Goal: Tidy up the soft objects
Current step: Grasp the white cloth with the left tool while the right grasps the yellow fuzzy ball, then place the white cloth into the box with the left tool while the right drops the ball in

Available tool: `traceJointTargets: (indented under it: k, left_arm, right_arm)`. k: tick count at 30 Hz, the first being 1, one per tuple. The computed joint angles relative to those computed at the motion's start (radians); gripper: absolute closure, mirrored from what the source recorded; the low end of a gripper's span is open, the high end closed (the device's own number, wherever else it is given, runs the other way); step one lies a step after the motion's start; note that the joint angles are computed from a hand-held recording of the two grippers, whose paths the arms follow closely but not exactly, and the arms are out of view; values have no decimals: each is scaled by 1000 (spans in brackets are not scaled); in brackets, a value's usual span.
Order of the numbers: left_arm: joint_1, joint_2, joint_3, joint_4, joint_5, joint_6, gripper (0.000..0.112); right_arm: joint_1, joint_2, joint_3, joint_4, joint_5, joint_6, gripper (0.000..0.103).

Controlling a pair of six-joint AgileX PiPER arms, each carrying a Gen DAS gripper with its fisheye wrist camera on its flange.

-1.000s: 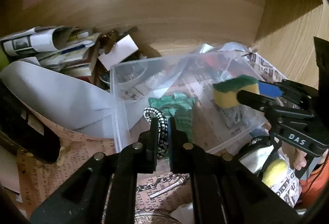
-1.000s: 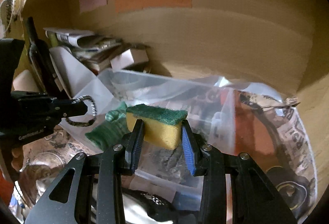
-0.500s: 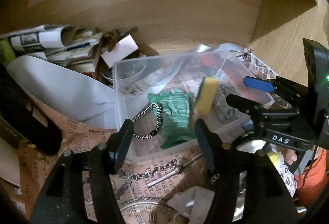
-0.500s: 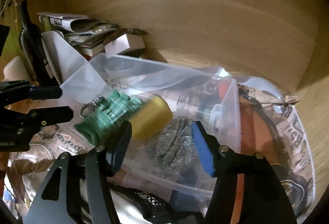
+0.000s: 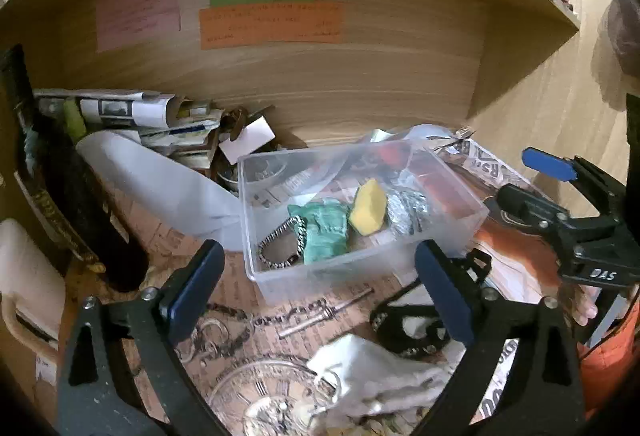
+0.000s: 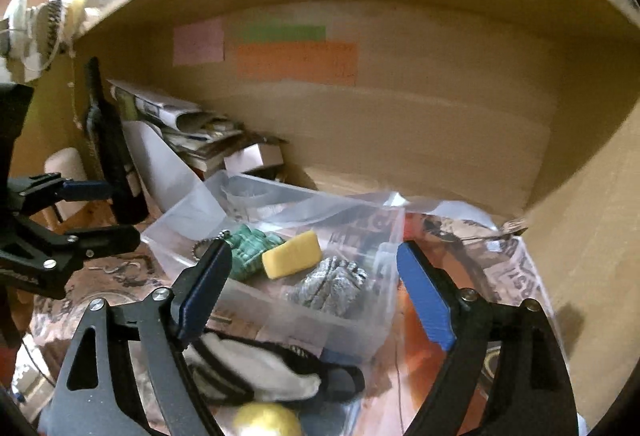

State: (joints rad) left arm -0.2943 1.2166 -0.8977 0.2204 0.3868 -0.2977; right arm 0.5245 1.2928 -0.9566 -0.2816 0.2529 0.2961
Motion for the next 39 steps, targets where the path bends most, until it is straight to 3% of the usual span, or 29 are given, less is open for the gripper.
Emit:
traceJointTargets:
  k: [6, 10, 13, 16, 20, 22, 24, 26, 30, 32, 34, 39]
  left_arm:
    - [-36, -43, 79, 77, -1, -110, 14]
    - [-34, -37, 112, 55, 11, -124, 14]
    - [-36, -30, 144, 84, 11, -162, 14]
    - [-21, -27, 173, 10, 9, -108, 14]
    - [-11, -16, 228, 0, -41, -157, 14]
    - [1, -10, 246, -78, -62, -104, 14]
    - [14, -9, 262, -156, -84, -41, 20]
    - [33, -2, 265, -298, -88, 107, 35]
    - [37, 6, 272, -442, -89, 261, 50]
    - [39, 18, 266, -528, -79, 354, 65]
    - [46, 30, 261, -624, -65, 453, 73]
    - [67, 31, 257, -719, -44, 536, 85]
  right_arm:
    - [19, -85, 95, -81, 2, 101, 19]
    - [34, -114, 155, -84, 19, 131, 19]
    - [35, -123, 198, 9, 22, 69, 19]
    - [34, -120, 236, 90, 24, 22, 19]
    - [50, -99, 264, 98, 27, 42, 19]
    - [45, -87, 276, 164, 16, -9, 20]
    - [27, -72, 282, 296, 4, -125, 20]
    - [13, -62, 286, 389, -4, -203, 24]
    - [-19, -43, 290, 622, 1, -428, 44]
    - [-21, -35, 290, 652, 8, -457, 52]
    - [-25, -31, 294, 702, 14, -511, 61]
    - [-20, -45, 309, 681, -8, -494, 63]
